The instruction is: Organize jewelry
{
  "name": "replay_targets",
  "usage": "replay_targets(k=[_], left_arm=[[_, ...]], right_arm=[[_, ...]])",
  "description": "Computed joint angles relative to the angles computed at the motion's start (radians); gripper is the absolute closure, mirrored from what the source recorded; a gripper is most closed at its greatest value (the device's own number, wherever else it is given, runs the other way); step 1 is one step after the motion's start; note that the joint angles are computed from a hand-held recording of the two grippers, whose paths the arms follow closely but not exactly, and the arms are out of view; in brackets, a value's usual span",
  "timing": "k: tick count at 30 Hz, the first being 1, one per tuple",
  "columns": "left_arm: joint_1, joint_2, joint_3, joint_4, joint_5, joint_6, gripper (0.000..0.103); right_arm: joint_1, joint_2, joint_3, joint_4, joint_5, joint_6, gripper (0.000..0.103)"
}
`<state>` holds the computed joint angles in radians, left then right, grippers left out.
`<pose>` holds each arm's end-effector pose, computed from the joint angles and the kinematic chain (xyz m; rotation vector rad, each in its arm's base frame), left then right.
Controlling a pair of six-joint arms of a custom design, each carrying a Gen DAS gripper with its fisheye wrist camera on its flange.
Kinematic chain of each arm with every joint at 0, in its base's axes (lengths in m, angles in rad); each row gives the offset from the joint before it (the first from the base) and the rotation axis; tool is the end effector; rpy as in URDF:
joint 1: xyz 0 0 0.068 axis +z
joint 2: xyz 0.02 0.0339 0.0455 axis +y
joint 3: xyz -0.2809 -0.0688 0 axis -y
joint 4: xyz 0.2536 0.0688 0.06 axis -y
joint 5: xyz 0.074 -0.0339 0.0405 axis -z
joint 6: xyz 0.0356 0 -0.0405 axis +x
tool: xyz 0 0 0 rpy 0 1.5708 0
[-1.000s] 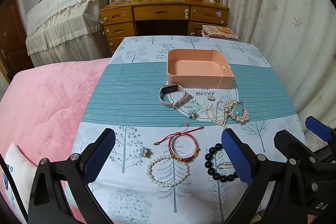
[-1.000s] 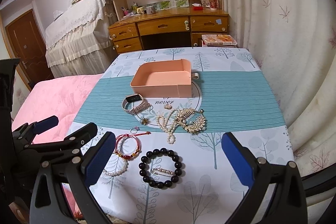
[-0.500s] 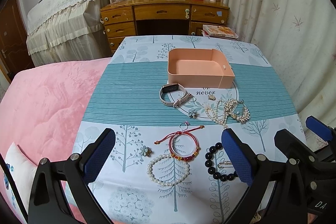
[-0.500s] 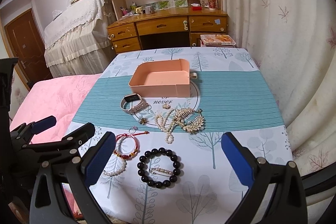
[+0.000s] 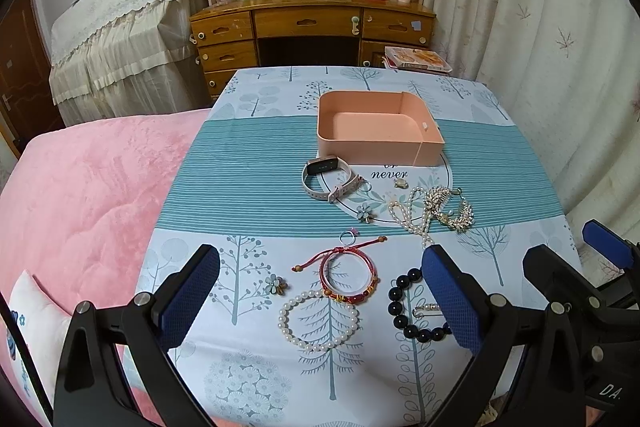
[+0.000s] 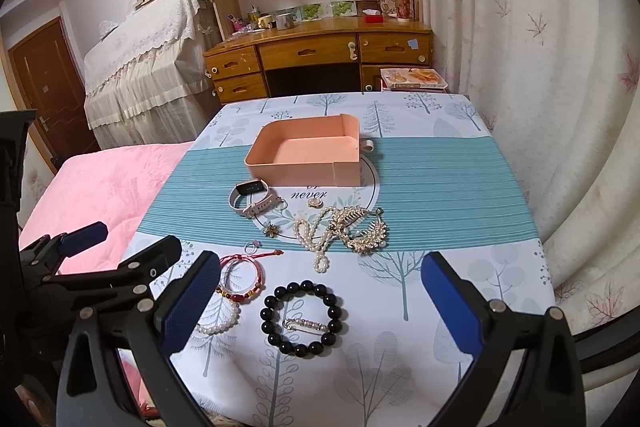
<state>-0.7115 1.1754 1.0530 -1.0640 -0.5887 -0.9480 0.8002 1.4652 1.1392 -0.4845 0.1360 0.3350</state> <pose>0.1717 -0.1219 0.3053 -0.4330 2.4185 0.1498 0.2300 0.2299 0.2893 -0.4906 2.3547 0.3784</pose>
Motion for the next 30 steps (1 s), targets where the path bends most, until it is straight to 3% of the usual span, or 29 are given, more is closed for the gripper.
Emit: replay_targets(k=[11, 30], left_arm=[[0.000, 0.003, 0.004, -0.001, 0.003, -0.001, 0.003], [-0.009, -0.015, -0.010, 0.013, 0.031, 0.002, 0.003]], right_arm=[[0.005, -0.001, -0.002, 0.001, 0.002, 0.002, 0.003], [0.008, -0.035, -0.005, -0.030, -0.024, 0.013, 0.016]])
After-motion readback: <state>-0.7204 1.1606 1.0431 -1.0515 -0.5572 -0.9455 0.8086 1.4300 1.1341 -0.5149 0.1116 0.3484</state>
